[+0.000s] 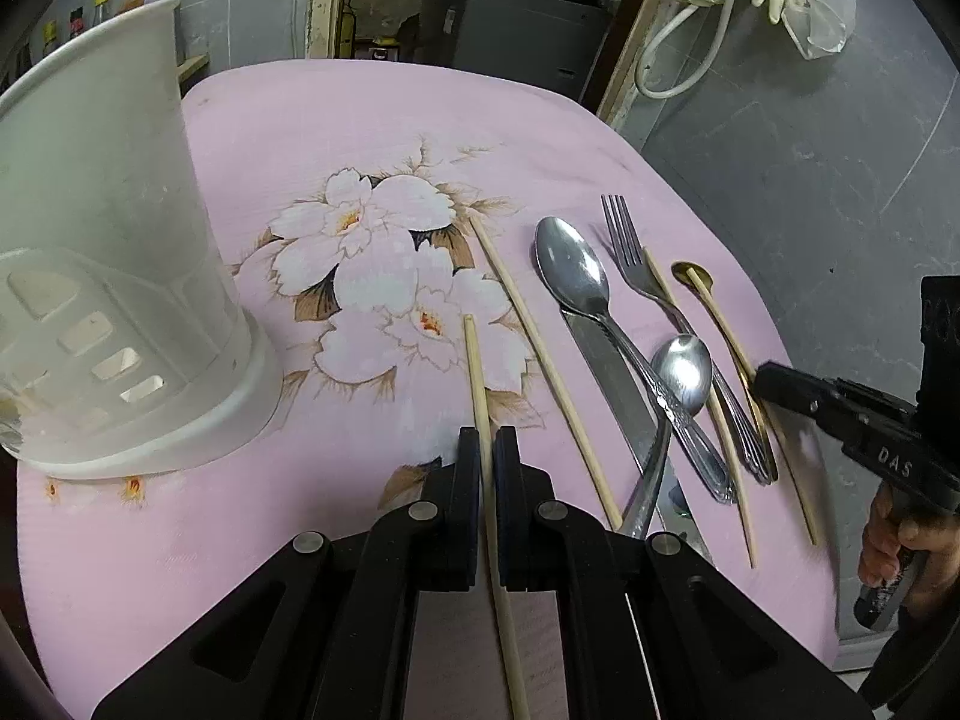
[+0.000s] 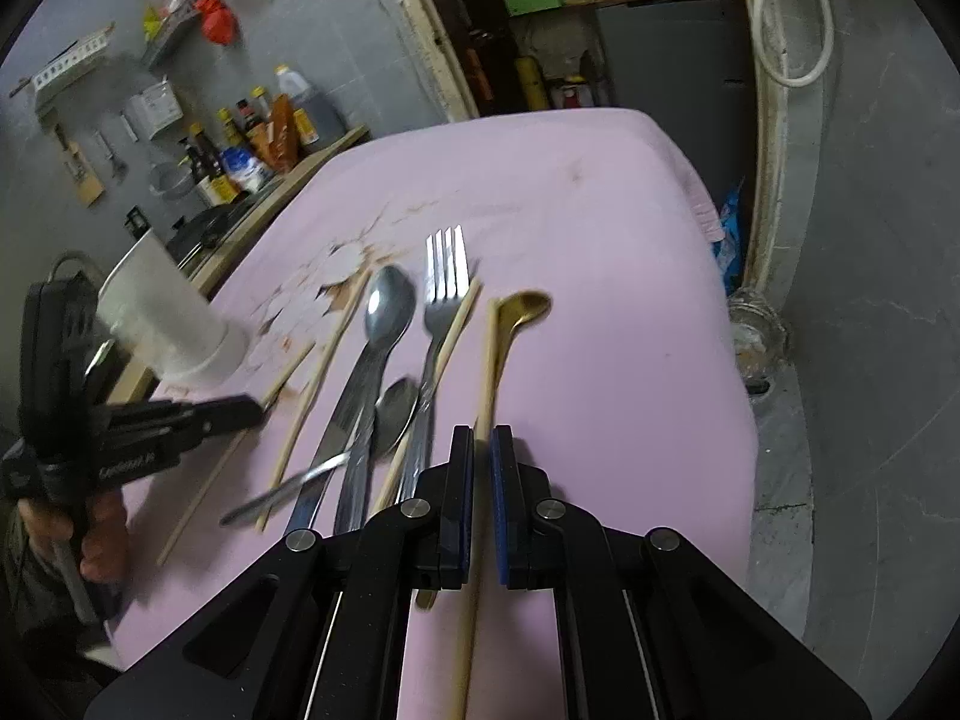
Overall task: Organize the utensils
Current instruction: 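Grasp a wooden chopstick with the left tool while the right tool grasps another chopstick, then lift both chopsticks and carry them toward the white utensil holder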
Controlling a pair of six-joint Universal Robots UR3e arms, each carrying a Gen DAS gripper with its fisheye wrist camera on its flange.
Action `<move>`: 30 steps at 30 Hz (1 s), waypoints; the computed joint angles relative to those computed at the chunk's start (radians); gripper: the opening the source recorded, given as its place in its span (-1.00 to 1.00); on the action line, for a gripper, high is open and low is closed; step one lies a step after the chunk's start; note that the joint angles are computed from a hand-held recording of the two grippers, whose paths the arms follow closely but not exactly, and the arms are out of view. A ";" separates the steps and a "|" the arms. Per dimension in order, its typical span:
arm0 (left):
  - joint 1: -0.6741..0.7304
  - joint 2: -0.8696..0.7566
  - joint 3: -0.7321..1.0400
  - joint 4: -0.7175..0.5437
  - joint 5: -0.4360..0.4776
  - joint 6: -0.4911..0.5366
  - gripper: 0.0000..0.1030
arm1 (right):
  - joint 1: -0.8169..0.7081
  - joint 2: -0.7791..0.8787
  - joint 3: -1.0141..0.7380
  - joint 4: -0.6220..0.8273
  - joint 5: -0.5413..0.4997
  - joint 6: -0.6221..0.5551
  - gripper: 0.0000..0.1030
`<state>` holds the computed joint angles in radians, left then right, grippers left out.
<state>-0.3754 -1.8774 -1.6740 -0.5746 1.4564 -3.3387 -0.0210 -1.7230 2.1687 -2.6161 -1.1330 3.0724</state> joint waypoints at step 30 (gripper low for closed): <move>0.067 -0.023 0.048 -0.098 -0.135 0.086 -0.84 | 0.177 0.143 -0.139 0.002 -0.294 -0.077 -0.60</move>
